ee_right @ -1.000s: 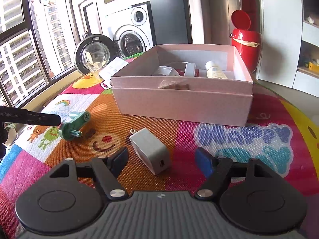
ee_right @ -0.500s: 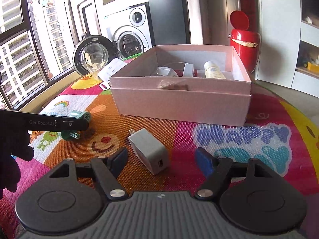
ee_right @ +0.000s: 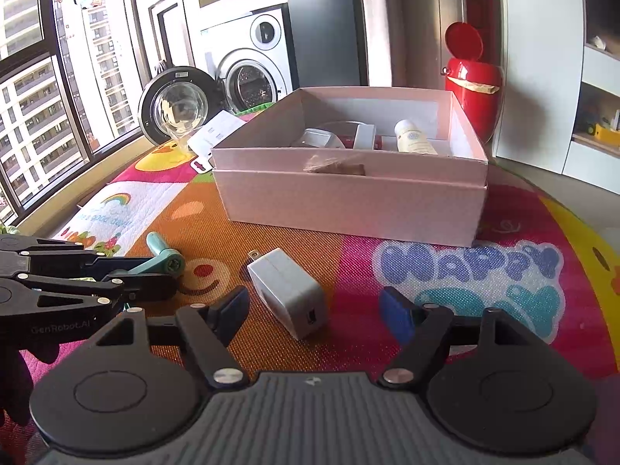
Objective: Organize rigid objects
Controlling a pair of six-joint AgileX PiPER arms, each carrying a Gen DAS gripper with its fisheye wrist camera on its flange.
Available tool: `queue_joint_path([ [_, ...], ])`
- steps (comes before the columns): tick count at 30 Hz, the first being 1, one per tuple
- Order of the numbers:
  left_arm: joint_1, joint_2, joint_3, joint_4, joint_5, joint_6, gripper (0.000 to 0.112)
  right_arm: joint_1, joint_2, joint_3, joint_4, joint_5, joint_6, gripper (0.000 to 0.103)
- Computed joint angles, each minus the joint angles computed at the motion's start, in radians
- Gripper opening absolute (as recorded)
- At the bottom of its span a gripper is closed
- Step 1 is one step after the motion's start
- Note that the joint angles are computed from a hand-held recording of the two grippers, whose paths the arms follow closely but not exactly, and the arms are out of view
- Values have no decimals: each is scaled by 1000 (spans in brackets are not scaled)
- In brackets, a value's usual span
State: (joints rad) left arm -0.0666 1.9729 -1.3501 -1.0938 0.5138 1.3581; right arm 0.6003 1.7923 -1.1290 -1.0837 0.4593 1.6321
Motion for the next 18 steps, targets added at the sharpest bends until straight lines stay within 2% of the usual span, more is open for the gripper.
queue_joint_path([
  [3,4,0,16,-61,-11,11,28,4,1,-1,-9,15,14,75],
  [7,16,-9,61,-194,-15,145,28,10,1,-2,-14,41,34,75],
  [9,22,-9,66,-214,-6,168,28,5,-7,-3,38,55,-34,75],
  [12,36,-1,60,-229,22,170,28,36,12,-32,45,205,-19,75],
  [13,40,2,58,-231,29,168,28,45,3,-16,12,222,27,75],
  [15,45,4,58,-244,40,175,28,48,-27,28,-53,169,84,75],
  [18,39,-4,71,-256,24,193,28,43,-8,-5,-18,127,25,75],
])
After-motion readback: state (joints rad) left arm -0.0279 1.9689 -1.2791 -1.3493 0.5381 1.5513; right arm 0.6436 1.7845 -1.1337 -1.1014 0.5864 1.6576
